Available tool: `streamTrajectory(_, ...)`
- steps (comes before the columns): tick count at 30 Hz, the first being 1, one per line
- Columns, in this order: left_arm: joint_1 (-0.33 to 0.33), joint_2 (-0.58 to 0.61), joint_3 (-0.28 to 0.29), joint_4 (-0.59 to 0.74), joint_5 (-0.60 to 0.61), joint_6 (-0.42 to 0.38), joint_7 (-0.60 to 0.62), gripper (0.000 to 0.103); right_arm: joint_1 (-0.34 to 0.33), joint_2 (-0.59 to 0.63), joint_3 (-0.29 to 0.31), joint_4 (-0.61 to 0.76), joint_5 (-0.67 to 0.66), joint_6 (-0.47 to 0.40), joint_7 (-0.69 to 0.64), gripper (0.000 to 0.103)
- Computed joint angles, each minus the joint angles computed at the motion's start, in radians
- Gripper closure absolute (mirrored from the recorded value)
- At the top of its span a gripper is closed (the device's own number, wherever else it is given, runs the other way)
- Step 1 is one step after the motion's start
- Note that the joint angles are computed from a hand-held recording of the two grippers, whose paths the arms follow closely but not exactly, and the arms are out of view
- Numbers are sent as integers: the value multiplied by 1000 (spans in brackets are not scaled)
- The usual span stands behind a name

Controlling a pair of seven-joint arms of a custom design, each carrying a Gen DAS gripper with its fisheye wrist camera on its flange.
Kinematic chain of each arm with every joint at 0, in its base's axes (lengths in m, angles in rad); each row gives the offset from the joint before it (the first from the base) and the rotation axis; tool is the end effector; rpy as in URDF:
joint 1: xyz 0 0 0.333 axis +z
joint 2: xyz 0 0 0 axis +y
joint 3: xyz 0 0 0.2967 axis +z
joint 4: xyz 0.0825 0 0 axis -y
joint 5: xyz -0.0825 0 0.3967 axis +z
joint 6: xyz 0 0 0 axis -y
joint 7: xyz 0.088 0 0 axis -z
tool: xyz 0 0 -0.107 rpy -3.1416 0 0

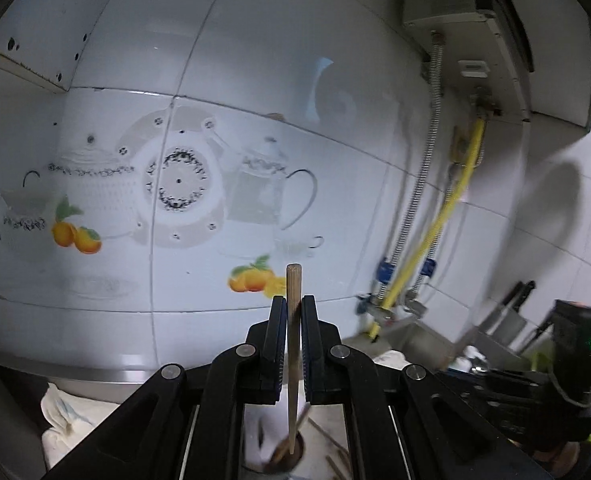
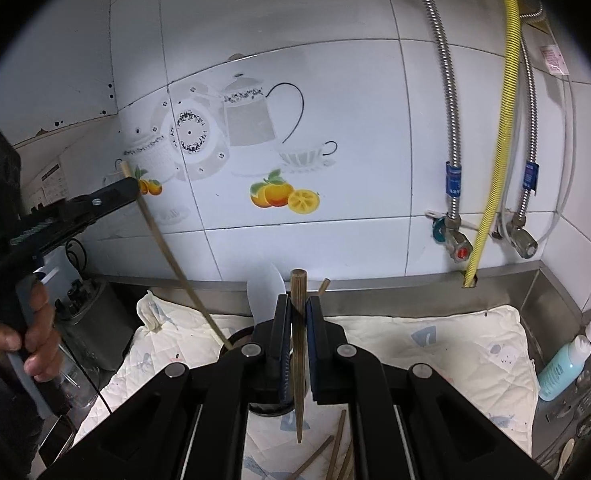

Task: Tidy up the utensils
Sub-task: 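Insert the held chopsticks into the black holder and open both grippers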

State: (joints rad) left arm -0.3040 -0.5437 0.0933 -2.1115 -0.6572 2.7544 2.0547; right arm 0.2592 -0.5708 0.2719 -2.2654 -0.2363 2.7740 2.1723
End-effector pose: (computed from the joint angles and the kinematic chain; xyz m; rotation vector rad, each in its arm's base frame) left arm 0.4454 -0.0554 0.7437 -1.3694 1.7147 -1.4958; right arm 0.3728 0.2669 0.6733 -1.6016 1.3835 -0.6634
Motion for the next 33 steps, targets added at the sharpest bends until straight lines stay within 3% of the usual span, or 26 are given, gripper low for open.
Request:
streamTrajectory(9,58,105,-35,-19,48,43,-40,96,-22,43,17,64,-36,24,11,93)
streamTrajectory(22,136,187,-74,-13,97,-30,-112,96,-50,176,38,175,-97,102,70,93)
streamTrajectory(33,170,202,-84,3,105,-102,-155,92,50,262,-26,198,-45,37,25,93)
